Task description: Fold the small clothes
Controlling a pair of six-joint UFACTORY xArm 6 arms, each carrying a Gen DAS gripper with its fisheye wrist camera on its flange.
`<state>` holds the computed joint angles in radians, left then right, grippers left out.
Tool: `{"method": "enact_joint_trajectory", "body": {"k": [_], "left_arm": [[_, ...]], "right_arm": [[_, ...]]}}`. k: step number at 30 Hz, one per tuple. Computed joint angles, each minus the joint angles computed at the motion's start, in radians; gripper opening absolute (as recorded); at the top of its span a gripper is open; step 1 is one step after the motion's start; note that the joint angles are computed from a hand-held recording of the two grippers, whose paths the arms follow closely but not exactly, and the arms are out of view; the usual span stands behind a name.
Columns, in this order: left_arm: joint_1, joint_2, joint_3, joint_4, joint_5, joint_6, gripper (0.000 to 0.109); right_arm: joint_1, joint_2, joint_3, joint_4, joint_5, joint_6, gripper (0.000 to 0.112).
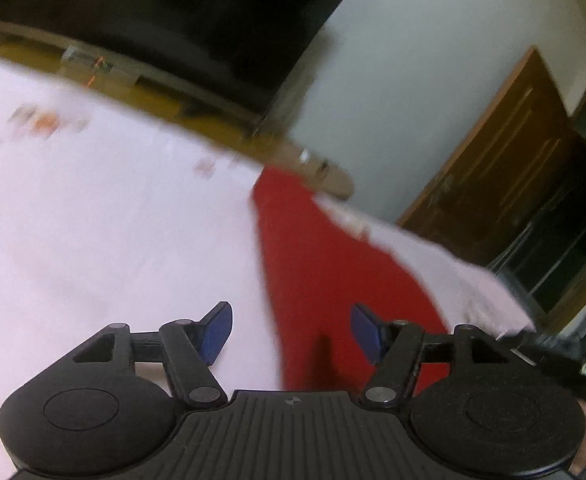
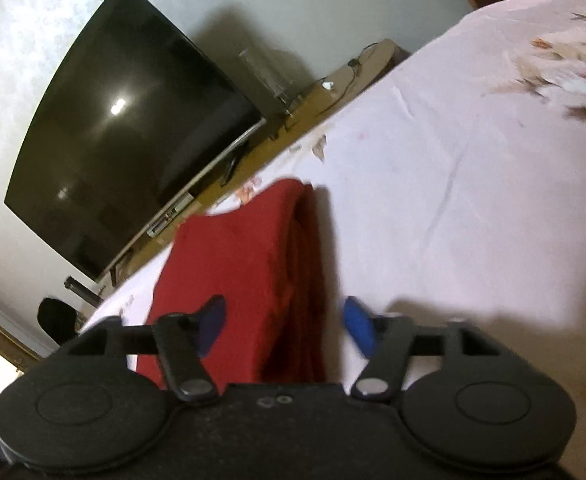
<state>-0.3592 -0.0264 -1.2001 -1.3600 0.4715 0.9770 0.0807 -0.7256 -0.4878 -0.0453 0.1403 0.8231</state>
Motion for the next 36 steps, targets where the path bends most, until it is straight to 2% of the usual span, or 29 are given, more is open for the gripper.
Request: {"method": "enact_joint_trajectory", "body": {"k": [1, 2, 4, 5, 7, 8, 9, 10, 11, 13, 15, 16, 17, 19, 21, 24, 26, 29, 33, 36], "left_arm": [[-0.021, 0.033, -0.046, 0.015, -0.022, -0.002, 0.064], [-0.041, 0.073, -0.095, 0.055, -0.043, -0.008, 0.064], [-0.075, 0.150, -0.184, 0.173, -0.082, -0.093, 0.054], [-0.081, 0.176, -0.215, 0.249, -0.078, -0.168, 0.054], [-0.088, 0.227, -0.255, 0.459, -0.062, -0.326, 0.054], [-0.087, 0.260, -0.273, 0.540, -0.043, -0.387, 0.054], [-0.076, 0.282, -0.299, 0.580, -0.012, -0.457, 0.064], [-0.067, 0.294, -0.312, 0.577, 0.006, -0.494, 0.071], [-0.060, 0.296, -0.318, 0.561, 0.025, -0.496, 0.071], [-0.054, 0.275, -0.310, 0.563, 0.029, -0.492, 0.071], [-0.053, 0.239, -0.279, 0.511, 0.018, -0.426, 0.072], [-0.040, 0.238, -0.289, 0.478, 0.053, -0.395, 0.072], [-0.026, 0.243, -0.304, 0.454, 0.101, -0.384, 0.072], [-0.002, 0.285, -0.364, 0.441, 0.196, -0.390, 0.071], [0.014, 0.330, -0.430, 0.458, 0.288, -0.406, 0.071], [0.044, 0.377, -0.492, 0.452, 0.419, -0.420, 0.071], [0.044, 0.403, -0.522, 0.455, 0.450, -0.411, 0.071], [0.041, 0.441, -0.577, 0.465, 0.482, -0.402, 0.071], [0.023, 0.479, -0.638, 0.499, 0.489, -0.394, 0.071], [0.007, 0.491, -0.657, 0.519, 0.473, -0.403, 0.071]], "right_arm": [[0.001, 0.034, -0.026, 0.058, -0.011, -0.077, 0.013], [0.003, 0.082, -0.065, 0.075, -0.018, -0.144, 0.011], [-0.002, 0.158, -0.134, 0.002, -0.015, -0.177, 0.011], [0.000, 0.182, -0.156, -0.004, -0.018, -0.192, 0.012], [0.014, 0.224, -0.184, 0.074, -0.038, -0.296, 0.018], [0.018, 0.239, -0.199, 0.074, -0.019, -0.325, 0.015], [0.015, 0.260, -0.226, 0.032, 0.036, -0.326, 0.012], [0.011, 0.288, -0.251, 0.008, 0.099, -0.337, 0.008], [0.007, 0.306, -0.258, 0.026, 0.121, -0.359, 0.007], [0.004, 0.304, -0.263, 0.150, 0.115, -0.444, 0.009], [-0.001, 0.254, -0.240, 0.181, 0.103, -0.461, 0.027], [-0.006, 0.226, -0.213, 0.198, 0.073, -0.471, 0.049], [-0.014, 0.196, -0.189, 0.258, 0.057, -0.515, 0.054], [-0.023, 0.177, -0.178, 0.463, 0.078, -0.661, 0.056], [-0.060, 0.197, -0.213, 0.673, 0.170, -0.815, 0.057], [-0.148, 0.241, -0.275, 0.959, 0.369, -0.990, 0.073], [-0.185, 0.258, -0.290, 1.016, 0.444, -1.041, 0.072], [-0.210, 0.288, -0.319, 1.053, 0.534, -1.087, 0.060], [-0.234, 0.339, -0.350, 1.158, 0.592, -1.179, 0.058], [-0.223, 0.388, -0.390, 1.198, 0.591, -1.222, 0.054]]}}
